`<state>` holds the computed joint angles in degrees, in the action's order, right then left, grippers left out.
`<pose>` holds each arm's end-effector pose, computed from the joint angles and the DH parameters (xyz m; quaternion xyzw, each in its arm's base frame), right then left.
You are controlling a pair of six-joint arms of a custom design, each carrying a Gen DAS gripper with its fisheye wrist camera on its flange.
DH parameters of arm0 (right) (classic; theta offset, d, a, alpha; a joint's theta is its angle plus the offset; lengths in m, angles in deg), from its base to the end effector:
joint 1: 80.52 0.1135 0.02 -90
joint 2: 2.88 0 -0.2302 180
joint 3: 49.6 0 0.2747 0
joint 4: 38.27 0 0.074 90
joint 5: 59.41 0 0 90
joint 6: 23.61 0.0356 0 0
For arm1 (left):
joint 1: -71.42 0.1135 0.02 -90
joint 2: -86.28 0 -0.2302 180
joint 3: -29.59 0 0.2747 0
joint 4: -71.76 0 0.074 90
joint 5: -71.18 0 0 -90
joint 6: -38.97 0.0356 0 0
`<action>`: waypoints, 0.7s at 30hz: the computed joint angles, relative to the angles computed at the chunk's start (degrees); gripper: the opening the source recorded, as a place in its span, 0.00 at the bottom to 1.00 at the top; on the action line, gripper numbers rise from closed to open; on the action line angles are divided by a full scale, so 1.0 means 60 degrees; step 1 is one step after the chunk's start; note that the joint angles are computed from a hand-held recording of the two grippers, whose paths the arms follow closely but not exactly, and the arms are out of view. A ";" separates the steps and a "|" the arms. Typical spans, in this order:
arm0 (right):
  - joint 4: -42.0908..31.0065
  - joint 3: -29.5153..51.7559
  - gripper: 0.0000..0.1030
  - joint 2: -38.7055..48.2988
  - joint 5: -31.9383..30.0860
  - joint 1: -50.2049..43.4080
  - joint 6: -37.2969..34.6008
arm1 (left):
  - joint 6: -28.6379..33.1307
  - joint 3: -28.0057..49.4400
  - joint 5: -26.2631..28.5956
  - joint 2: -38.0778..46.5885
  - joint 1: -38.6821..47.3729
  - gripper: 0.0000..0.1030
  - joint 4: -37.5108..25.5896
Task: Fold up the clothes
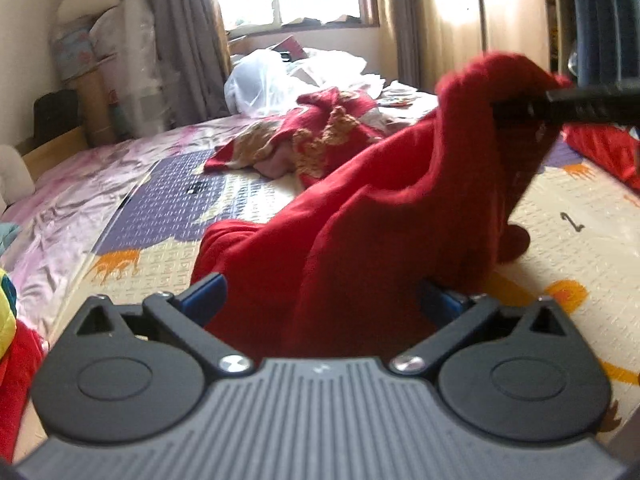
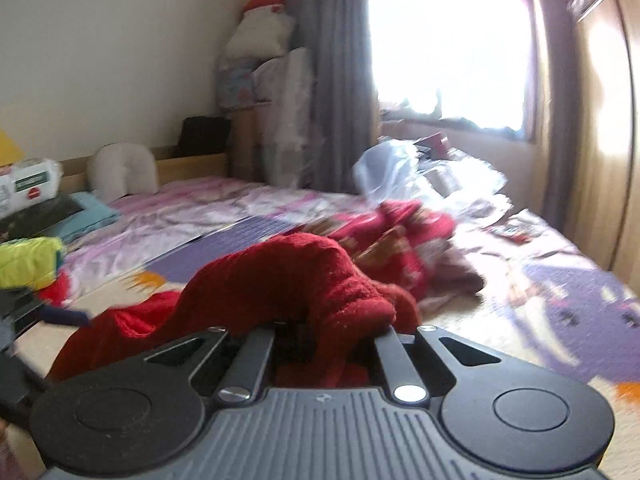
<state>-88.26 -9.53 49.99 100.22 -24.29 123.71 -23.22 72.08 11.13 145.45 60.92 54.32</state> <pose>0.1325 0.1381 0.1593 0.1419 0.7966 -0.1425 0.5700 0.2445 -0.0634 0.1735 0.3944 0.7665 -0.1576 0.4818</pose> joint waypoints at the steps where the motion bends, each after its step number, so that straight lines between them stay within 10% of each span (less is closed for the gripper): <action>1: -0.0335 0.0043 0.07 -0.0170 0.0137 -0.0097 0.0050 | 0.0062 -0.0072 -0.0272 -0.0014 -0.0122 1.00 0.0115; 8: -0.0442 -0.0330 0.07 -0.1419 0.0012 -0.1426 -0.0978 | 0.0056 0.0144 -0.1559 0.0813 -0.0882 1.00 0.0300; 21: 0.5964 -0.0629 0.23 0.2289 -0.3451 -0.4942 -0.4995 | -0.0015 -0.0070 -0.2843 0.1324 -0.2757 1.00 0.1133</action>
<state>-52.48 -13.31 63.72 79.51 -53.94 93.74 -23.31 71.66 -5.93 153.39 44.38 61.12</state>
